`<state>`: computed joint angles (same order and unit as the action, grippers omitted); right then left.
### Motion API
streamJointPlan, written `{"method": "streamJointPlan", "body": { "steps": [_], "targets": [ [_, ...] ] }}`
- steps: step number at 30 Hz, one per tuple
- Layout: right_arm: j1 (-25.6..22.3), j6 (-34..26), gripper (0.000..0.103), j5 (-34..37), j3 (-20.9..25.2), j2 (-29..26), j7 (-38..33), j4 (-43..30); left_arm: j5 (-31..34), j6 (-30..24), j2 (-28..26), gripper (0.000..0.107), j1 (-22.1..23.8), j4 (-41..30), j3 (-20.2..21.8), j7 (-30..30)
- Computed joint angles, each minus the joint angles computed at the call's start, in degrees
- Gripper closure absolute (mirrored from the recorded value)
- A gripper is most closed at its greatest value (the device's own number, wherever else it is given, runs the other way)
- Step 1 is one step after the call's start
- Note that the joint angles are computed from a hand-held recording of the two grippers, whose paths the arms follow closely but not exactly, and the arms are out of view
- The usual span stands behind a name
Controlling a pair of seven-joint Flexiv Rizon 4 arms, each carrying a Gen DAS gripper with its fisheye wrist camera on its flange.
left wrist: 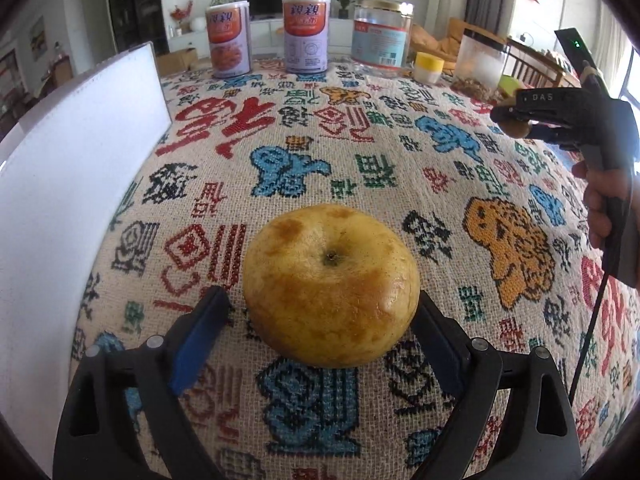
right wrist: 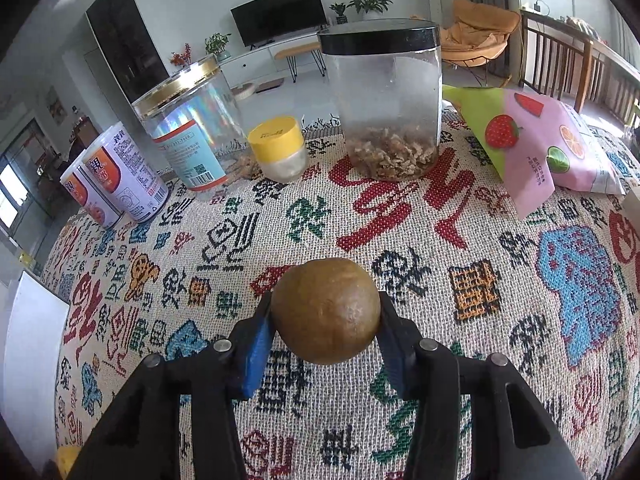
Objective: Organize fruits
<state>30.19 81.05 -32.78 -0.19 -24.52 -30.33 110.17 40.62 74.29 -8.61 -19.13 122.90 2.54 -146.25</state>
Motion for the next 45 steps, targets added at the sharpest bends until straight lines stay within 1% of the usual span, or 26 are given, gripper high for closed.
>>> {"method": "streamJointPlan", "body": {
  "steps": [1,2,6,9,11,12,13,14,15,17,18,19,20,21,23,26,28,31,33,39,40,42,43,45],
  "targets": [
    [0.5,1.3,0.055,-0.9,-0.3,1.7,0.2,2.4,-0.1,0.0,0.0,0.015,0.0,0.0,0.0,0.1],
    [0.4,1.8,0.055,-1.0,0.5,3.4,-0.5,4.6,-0.1,0.0,0.0,0.015,0.0,0.0,0.0,0.0],
    [-0.5,1.0,0.055,-0.2,6.1,12.4,-1.9,14.6,-0.1,0.0,0.0,0.015,0.1,0.0,-0.1,0.1],
    [0.1,-0.1,0.055,-3.4,8.9,18.8,3.3,21.6,0.0,-0.1,0.0,0.015,0.1,0.0,-0.1,0.1],
    [0.1,-1.7,0.055,-13.2,9.4,22.7,11.8,25.5,0.0,0.0,0.0,0.015,0.1,0.0,-0.1,0.1],
    [-0.1,-3.5,0.055,-15.4,10.8,24.4,14.1,26.8,0.0,0.0,0.0,0.015,0.1,0.0,-0.1,0.1],
    [-0.2,-5.4,0.055,-14.6,12.5,25.8,14.6,27.5,0.0,0.0,0.0,0.015,0.1,0.0,-0.1,0.1],
    [0.2,-7.7,0.055,-11.3,14.4,26.8,13.3,27.7,0.0,0.0,0.0,0.015,0.1,0.0,-0.1,0.1],
    [1.0,-11.5,0.055,-5.4,16.5,27.5,9.5,26.9,-0.1,0.0,0.0,0.015,0.1,0.0,-0.1,0.1],
    [2.9,-22.3,0.055,5.9,19.2,28.2,0.4,23.2,-0.1,-0.1,-0.1,0.015,0.0,-0.1,-0.1,0.1],
    [3.8,-28.3,0.055,11.8,19.8,27.9,-5.4,20.3,-0.1,-0.1,-0.1,0.015,0.1,-0.1,-0.1,0.2],
    [4.2,-32.8,0.055,15.9,20.0,27.8,-10.1,18.1,-0.1,-0.1,-0.1,0.015,0.0,-0.1,-0.1,0.2],
    [4.4,-35.9,0.055,17.8,20.1,27.3,-12.9,16.5,-0.1,-0.1,-0.1,0.015,0.0,-0.1,-0.1,0.2],
    [4.5,-38.2,0.055,18.3,20.0,26.0,-14.9,14.8,-0.1,-0.1,-0.1,0.015,0.0,-0.1,-0.1,0.2],
    [4.4,-39.9,0.055,17.3,19.8,23.9,-15.7,13.1,-0.1,-0.1,-0.1,0.015,0.0,-0.1,-0.1,0.2],
    [4.0,-35.6,0.054,17.0,19.3,21.2,-16.4,12.7,-0.1,-0.1,-0.1,0.015,0.0,-0.1,0.0,0.2],
    [3.9,-31.2,0.054,12.6,18.7,20.6,-13.6,14.1,-0.1,0.0,-0.1,0.015,0.0,-0.1,0.0,0.2],
    [3.0,-23.9,0.054,10.3,18.1,20.8,-9.8,16.7,-0.1,0.0,-0.1,0.015,0.0,-0.1,0.0,0.2],
    [2.5,-20.2,0.054,9.0,17.9,21.3,-8.0,18.4,-0.1,0.0,-0.1,0.015,0.0,-0.1,0.0,0.2],
    [1.7,-14.6,0.053,3.5,17.5,21.9,-2.2,21.4,-0.1,0.0,-0.1,0.015,0.0,-0.1,0.0,0.2],
    [1.7,-13.7,0.051,2.0,17.2,21.5,-0.7,21.6,-0.1,0.0,-0.1,0.015,0.0,-0.1,0.0,0.2],
    [1.4,-12.3,0.030,-0.3,16.9,21.6,1.9,22.4,-0.1,0.0,-0.1,0.015,0.0,-0.1,0.0,0.2],
    [1.2,-11.2,0.028,-1.8,16.6,21.8,3.5,23.0,-0.1,0.0,-0.1,0.015,0.0,-0.1,0.0,0.2],
    [0.7,-9.8,0.027,-4.5,16.3,22.6,6.6,24.3,-0.1,0.0,-0.1,0.015,0.0,-0.1,0.0,0.2]
  ]
}}
